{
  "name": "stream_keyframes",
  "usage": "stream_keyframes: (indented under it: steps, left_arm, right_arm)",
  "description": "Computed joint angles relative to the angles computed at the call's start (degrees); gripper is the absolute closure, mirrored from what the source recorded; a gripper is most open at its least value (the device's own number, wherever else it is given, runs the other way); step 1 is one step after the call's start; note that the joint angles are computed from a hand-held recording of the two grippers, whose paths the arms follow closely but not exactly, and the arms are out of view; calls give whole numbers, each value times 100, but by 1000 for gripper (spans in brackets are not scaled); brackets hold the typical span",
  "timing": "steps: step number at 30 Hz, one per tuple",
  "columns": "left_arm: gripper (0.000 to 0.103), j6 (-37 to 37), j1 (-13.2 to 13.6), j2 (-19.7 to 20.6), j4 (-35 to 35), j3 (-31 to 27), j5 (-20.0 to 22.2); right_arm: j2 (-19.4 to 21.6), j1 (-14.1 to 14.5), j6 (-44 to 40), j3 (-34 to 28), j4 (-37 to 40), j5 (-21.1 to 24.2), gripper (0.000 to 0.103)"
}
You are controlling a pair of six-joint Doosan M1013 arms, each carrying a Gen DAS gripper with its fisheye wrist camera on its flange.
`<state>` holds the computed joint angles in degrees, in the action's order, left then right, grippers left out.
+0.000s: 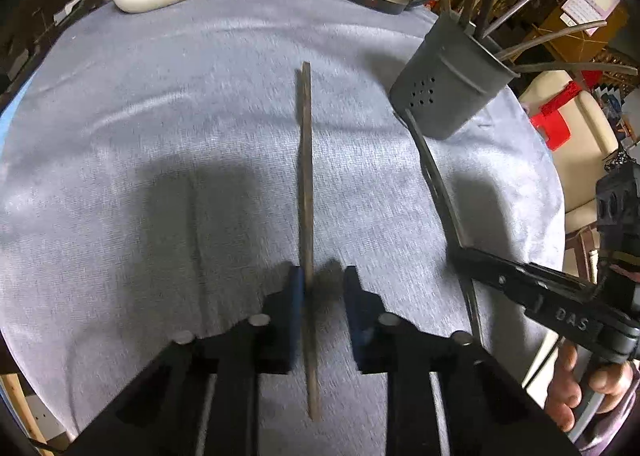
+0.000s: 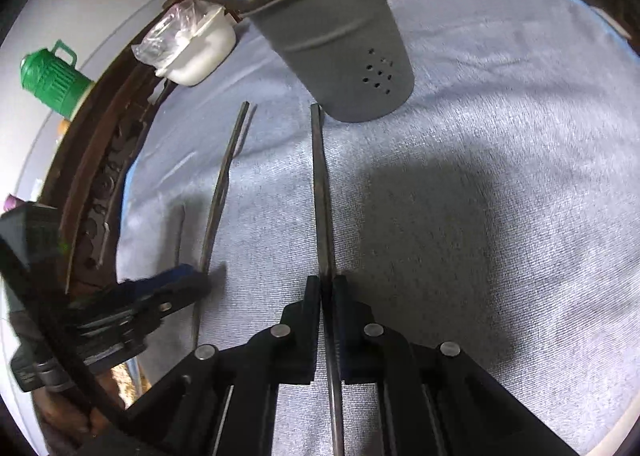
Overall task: Organize utensils
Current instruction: 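Close the left tool on a chopstick on the cloth while the right tool grasps the other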
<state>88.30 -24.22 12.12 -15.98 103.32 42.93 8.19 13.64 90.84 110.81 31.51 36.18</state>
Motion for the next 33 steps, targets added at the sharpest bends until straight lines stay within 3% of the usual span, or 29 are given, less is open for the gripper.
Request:
stream_keyframes:
  steps: [1, 2, 10, 14, 16, 19, 20, 21, 23, 25, 28, 29, 32, 33]
  left_arm:
    - [96, -11, 6, -1, 10, 4, -19]
    - [97, 11, 25, -6, -45, 23, -31]
    - [98, 267, -21, -405, -133, 498, -155]
    - [98, 405, 3, -572, -246, 644, 44]
    - [98, 379, 16, -563, -253, 619, 100]
    - [97, 244, -13, -516, -144, 516, 71]
    - [97, 269, 1, -506, -180, 468, 5]
    - [97, 289, 14, -489, -198, 431, -21]
    - [97, 135, 27, -379, -37, 268, -53]
    - [97, -28, 52, -275, 120, 135, -39]
    - [97, -95, 110, -132, 145, -34, 76]
    - [97, -109, 113, -96, 158, -81, 108]
    - [95, -174, 59, -16, 226, -218, 145]
    - [87, -167, 55, 11, 185, -261, 156]
  right_arm:
    - [-14, -14, -43, 15, 39, 4, 95]
    - [-21, -26, -97, 32, 108, 0, 95]
    - [-40, -91, -293, 84, 327, 34, 93]
    - [-16, -49, -142, -7, 113, 55, 90]
    - [25, 18, 26, -101, -163, -39, 85]
    - [103, 123, 497, -238, -728, -296, 63]
    - [120, 124, 503, -255, -713, -379, 44]
    - [122, 141, 474, -239, -658, -627, 41]
    - [195, 197, 727, -329, -987, -696, 45]
    - [336, 183, 927, -458, -1099, -560, 67]
    - [402, 190, 1011, -491, -1301, -701, 76]
    - [415, 200, 1110, -509, -1487, -682, 85]
    - [398, 107, 735, -490, -1197, -534, 91]
    - [379, 70, 696, -481, -1134, -435, 91]
